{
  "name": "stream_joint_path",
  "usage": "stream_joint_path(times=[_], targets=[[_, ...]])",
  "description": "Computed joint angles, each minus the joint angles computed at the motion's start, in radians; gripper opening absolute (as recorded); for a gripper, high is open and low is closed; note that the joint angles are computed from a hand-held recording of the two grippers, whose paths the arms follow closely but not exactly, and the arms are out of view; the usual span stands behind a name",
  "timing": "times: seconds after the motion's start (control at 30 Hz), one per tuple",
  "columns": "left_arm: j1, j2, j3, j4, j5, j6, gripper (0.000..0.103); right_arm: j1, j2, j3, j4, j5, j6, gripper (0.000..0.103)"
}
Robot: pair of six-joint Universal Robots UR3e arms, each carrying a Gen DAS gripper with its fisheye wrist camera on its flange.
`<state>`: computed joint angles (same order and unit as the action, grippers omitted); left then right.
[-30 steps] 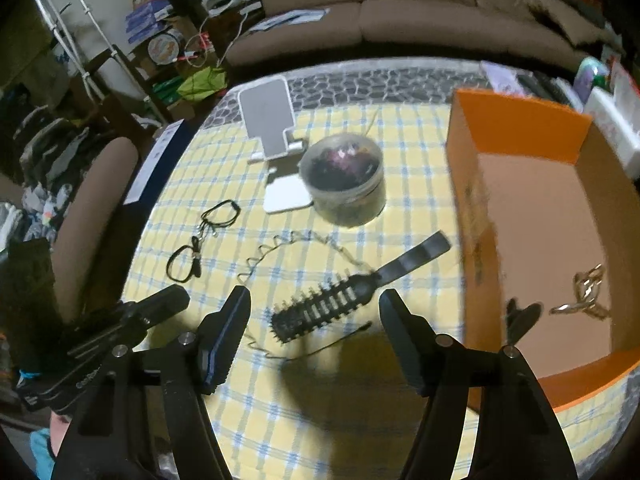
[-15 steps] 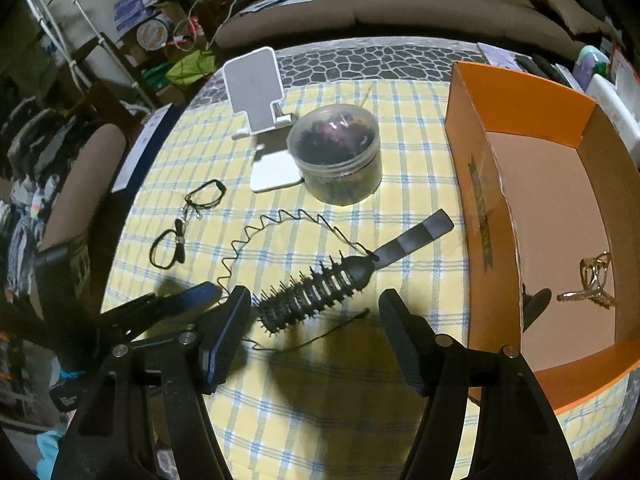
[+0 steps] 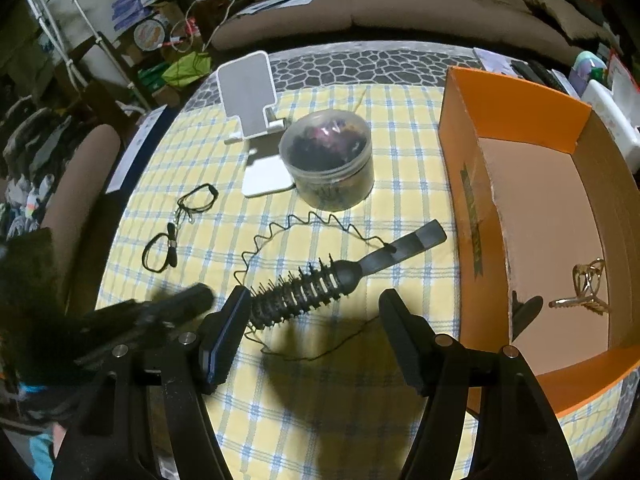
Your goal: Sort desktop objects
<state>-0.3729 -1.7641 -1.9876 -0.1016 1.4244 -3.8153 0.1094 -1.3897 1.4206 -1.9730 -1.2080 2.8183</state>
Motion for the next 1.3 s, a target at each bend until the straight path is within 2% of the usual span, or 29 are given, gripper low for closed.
stream_joint_path(times=[0.2,0.33,0.4,0.47,0.5,0.57,0.67,0.83,1.0,1.3], targets=[[0.046,0.008,-0.05,-0.009,-0.03,-0.037,0.0,0.009,0.008,-0.01,0.022,-0.008,-0.01,0.069],[0.064,0.01,-0.082,-0.012,-0.038,-0.058,0.001,0.065,0.024,0.009,0.022,-0.062,-0.07,0.069],[0.071,0.02,-0.093,-0.015,-0.037,-0.061,0.011,0.111,0.036,0.03,-0.001,-0.11,-0.101,0.069],[0.08,0.044,-0.11,-0.022,-0.031,-0.058,0.032,0.147,0.049,0.048,-0.024,-0.15,-0.121,0.067],[0.084,0.058,-0.114,-0.035,-0.025,-0.051,0.036,0.164,0.057,0.059,-0.042,-0.17,-0.129,0.065],[0.093,0.101,-0.121,-0.092,0.014,-0.022,0.052,0.194,0.072,0.084,-0.079,-0.212,-0.144,0.062],[0.106,0.165,-0.144,-0.159,0.096,0.015,0.065,0.217,0.088,0.089,-0.099,-0.25,-0.146,0.061],[0.183,0.234,-0.244,-0.183,0.135,0.063,0.066,0.208,0.074,0.08,-0.099,-0.227,-0.138,0.061],[0.259,0.219,-0.332,-0.096,0.076,0.107,0.067,0.211,0.074,0.055,-0.098,-0.209,-0.114,0.061],[0.238,0.147,-0.314,-0.068,0.101,0.115,0.066,0.243,0.112,0.008,-0.1,-0.204,-0.086,0.061]])
